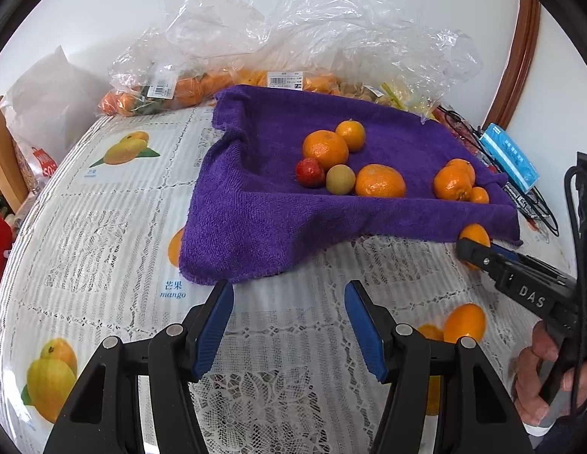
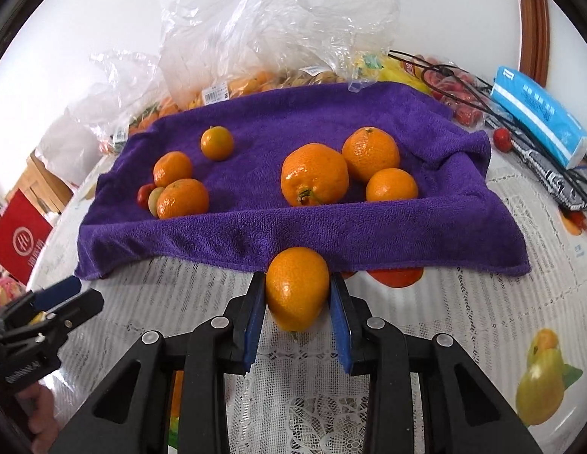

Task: Organize fruits
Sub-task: 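Close the right tool on a loose orange while the left tool approaches another orange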

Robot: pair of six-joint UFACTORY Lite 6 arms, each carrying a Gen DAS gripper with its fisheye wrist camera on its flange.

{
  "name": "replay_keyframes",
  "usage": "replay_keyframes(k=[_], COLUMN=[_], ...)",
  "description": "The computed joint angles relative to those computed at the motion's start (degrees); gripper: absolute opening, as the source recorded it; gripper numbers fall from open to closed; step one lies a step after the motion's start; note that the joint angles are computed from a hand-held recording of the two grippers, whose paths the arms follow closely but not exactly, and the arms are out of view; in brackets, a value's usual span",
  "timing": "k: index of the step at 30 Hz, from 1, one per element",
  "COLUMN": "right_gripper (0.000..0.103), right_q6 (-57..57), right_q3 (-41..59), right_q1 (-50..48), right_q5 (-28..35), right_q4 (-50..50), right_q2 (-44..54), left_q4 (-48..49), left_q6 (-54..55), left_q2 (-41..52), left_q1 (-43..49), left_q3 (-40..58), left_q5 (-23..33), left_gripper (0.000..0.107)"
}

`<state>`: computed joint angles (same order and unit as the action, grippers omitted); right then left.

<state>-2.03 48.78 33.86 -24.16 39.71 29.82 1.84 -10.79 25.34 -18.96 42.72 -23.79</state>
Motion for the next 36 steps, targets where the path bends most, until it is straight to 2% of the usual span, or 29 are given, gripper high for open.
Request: replay_keyframes(k=[9,14,23,27,33,36], right_gripper=[0.033,0.033,0.033,0.033,0.032,0.032], right_q6=[5.0,-12.2,-18.1,-10.1,-11.5,-13.3], right_q3=[-0.8,2.2,3.5,0.2,-9.2,-15.1], right_q1=[-0.5,2.6,3.6,3.2,4.8,5.7], right_q5=[-0.7,0.1,0.7,-1.4,-5.6,-6.9], right_q4=[-4.0,11.9,15.9,8.8,12.2,15.4], right_q2=[-0.3,0.8,1.7,-0.6,-9.2,-14.8], left_q4=[-1.0,-2.1,2.2,7.6,15.6,12.3], left_q6=[0.6,1.5,-1.7,-4.7,-11.0,-8.1], left_q2=[1.1,1.4,1.3,0.5,-2.5,-3.7], left_q1=[0.0,-0.3,0.5,0.4,-0.7,-4.5], left_q3=[0.4,0.8,0.7,-0.4,-3.5,-4.1], left_q5=[-0.2,0.1,-0.3,-1.1,-3.8,-3.8], left_gripper=[0.058,0.058,0.059,0.059,0.061,0.061])
